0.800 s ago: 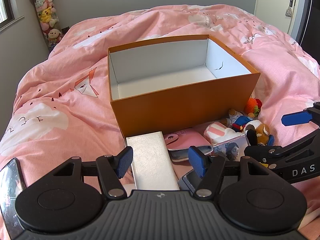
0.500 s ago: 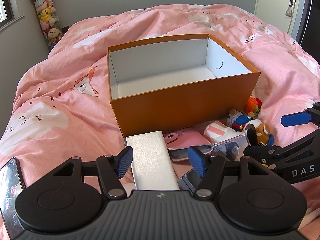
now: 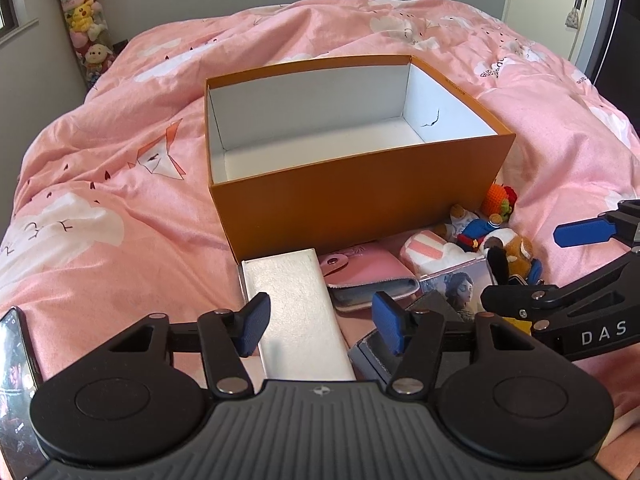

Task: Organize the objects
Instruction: 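Lift the white rectangular box held in the left gripper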

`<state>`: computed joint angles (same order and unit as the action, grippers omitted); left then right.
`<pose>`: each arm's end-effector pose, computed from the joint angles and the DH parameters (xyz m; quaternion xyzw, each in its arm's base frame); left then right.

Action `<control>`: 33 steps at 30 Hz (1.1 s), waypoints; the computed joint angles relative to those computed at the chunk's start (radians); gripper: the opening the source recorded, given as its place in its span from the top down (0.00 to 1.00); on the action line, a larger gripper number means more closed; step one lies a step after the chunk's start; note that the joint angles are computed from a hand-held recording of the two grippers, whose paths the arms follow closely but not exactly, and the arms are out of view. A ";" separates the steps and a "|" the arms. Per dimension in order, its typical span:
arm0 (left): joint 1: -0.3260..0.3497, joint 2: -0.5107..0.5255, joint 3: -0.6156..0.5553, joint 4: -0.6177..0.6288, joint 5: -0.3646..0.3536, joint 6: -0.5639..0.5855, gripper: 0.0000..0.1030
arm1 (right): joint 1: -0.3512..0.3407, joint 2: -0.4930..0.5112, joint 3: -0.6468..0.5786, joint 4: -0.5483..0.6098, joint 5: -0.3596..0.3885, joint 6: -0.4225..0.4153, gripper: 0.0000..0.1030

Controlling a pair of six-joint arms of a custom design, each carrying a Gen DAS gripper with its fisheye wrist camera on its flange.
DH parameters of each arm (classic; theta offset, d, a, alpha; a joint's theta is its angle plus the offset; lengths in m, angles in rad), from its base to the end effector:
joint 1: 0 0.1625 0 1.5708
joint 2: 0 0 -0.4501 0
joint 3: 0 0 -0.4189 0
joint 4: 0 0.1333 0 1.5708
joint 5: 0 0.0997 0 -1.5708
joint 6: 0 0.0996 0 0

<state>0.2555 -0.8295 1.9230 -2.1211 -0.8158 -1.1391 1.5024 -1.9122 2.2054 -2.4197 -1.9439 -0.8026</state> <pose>-0.4756 -0.3326 0.0088 0.1773 0.8833 -0.2503 0.3544 0.0705 -0.3897 0.4394 0.2917 -0.9003 0.1691 0.2754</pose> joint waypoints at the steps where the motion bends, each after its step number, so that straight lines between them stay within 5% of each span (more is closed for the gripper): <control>1: 0.002 -0.005 0.001 0.001 -0.004 -0.003 0.38 | 0.002 0.002 -0.002 0.001 0.001 -0.003 0.03; 11: 0.046 -0.061 0.022 0.024 -0.059 -0.092 0.46 | 0.037 0.066 -0.069 0.082 0.080 0.009 0.40; 16: 0.072 -0.050 0.021 -0.016 -0.126 -0.060 0.35 | 0.051 0.118 -0.098 0.142 0.117 0.032 0.54; 33: 0.137 0.025 -0.064 0.092 -0.199 -0.069 0.28 | 0.039 0.174 -0.109 0.169 0.095 0.057 0.54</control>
<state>0.3926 -0.8046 1.8591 -2.0295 -1.0153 -1.2086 1.5415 -1.7378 2.0962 -2.2510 -1.8493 -0.7459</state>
